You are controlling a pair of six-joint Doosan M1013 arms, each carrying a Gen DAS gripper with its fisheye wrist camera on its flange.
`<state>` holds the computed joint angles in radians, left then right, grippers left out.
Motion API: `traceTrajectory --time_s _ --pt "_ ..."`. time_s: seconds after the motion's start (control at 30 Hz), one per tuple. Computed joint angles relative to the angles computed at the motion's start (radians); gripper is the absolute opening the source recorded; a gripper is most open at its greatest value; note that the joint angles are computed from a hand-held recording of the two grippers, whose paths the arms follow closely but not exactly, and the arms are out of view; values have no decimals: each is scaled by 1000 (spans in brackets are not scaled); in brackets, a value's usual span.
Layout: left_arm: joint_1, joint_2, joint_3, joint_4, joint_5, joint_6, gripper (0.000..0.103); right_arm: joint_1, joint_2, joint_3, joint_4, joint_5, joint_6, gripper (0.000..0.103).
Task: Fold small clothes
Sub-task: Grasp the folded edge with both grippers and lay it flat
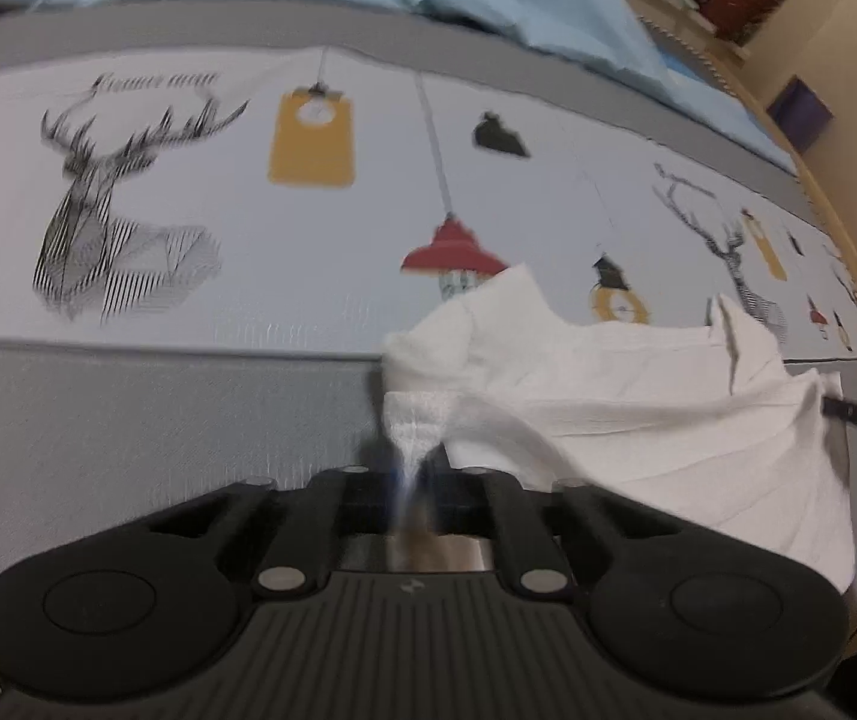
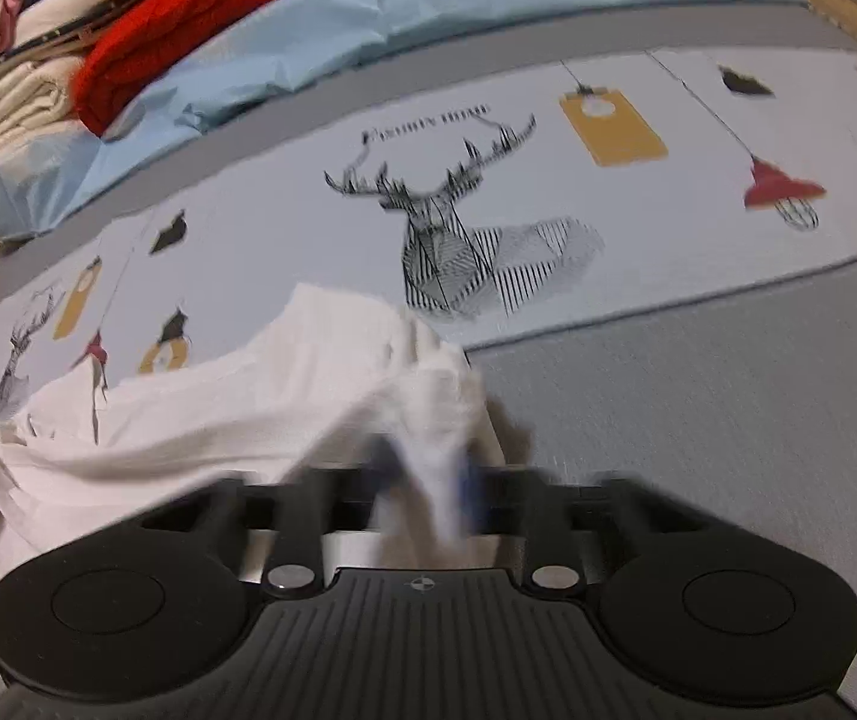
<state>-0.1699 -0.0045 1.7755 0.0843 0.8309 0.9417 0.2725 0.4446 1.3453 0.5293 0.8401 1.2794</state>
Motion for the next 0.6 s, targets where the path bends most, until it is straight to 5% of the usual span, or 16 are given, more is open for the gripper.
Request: traceTrajectory --time_s 0.13,0.23,0.5,0.57,0.6 --pt "-20 -24 14 205 -93 -211 6 -5 -35 45 147 -175 -71 5" --pt "-35 -9 4 306 -78 -312 6 9 -40 56 130 -282 -27 5" --pt "-30 37 -23 355 -47 -382 10 42 10 3 -62 -301 200 5" --pt "-22 46 -39 330 -4 -385 15 56 20 -11 -177 -290 302 14" --pt "-20 47 -42 329 13 -393 15 63 27 -22 -257 -274 377 28"
